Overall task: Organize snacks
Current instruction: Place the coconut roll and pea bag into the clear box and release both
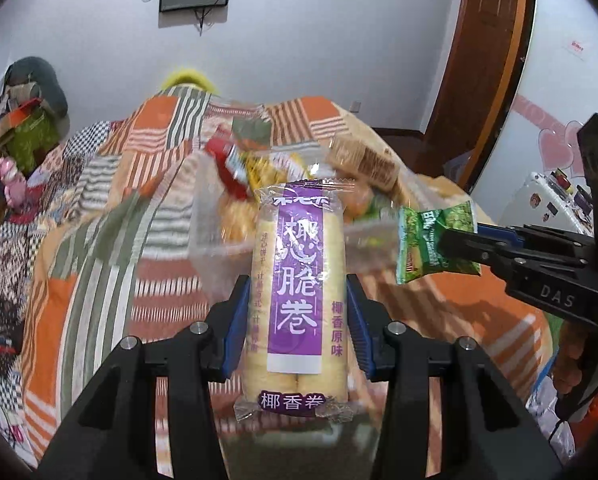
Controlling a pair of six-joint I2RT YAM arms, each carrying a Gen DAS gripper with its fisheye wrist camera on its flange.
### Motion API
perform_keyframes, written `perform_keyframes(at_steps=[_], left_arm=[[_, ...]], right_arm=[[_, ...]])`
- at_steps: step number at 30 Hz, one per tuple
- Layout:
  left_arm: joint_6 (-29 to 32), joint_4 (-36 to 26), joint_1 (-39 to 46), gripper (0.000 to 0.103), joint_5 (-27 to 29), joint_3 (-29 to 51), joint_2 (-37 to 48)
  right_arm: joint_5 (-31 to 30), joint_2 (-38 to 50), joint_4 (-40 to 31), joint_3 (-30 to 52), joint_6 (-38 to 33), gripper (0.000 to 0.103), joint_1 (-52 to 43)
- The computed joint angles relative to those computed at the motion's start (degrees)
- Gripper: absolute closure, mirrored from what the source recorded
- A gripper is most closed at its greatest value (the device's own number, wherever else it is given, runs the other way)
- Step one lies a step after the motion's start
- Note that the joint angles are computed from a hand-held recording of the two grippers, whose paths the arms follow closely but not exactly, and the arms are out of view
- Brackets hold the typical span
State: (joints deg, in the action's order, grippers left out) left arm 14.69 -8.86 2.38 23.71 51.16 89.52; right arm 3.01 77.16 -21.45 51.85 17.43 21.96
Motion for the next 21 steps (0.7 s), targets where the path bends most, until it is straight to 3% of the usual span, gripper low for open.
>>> perform_keyframes(at_steps=[8, 21], left_arm=[[-4.12, -0.44, -3.82, 0.058, -0.10, 10.35, 7.38], [-8.12, 2.00, -7.86, 0.058, -4.90, 22.43, 19.36]], right_arm=[[-0.22, 3.94, 1.30, 3.95, -2.71, 0.080, -4.49], [-1.17, 13.12, 3.76, 8.29, -5.68, 0.080, -6.35]])
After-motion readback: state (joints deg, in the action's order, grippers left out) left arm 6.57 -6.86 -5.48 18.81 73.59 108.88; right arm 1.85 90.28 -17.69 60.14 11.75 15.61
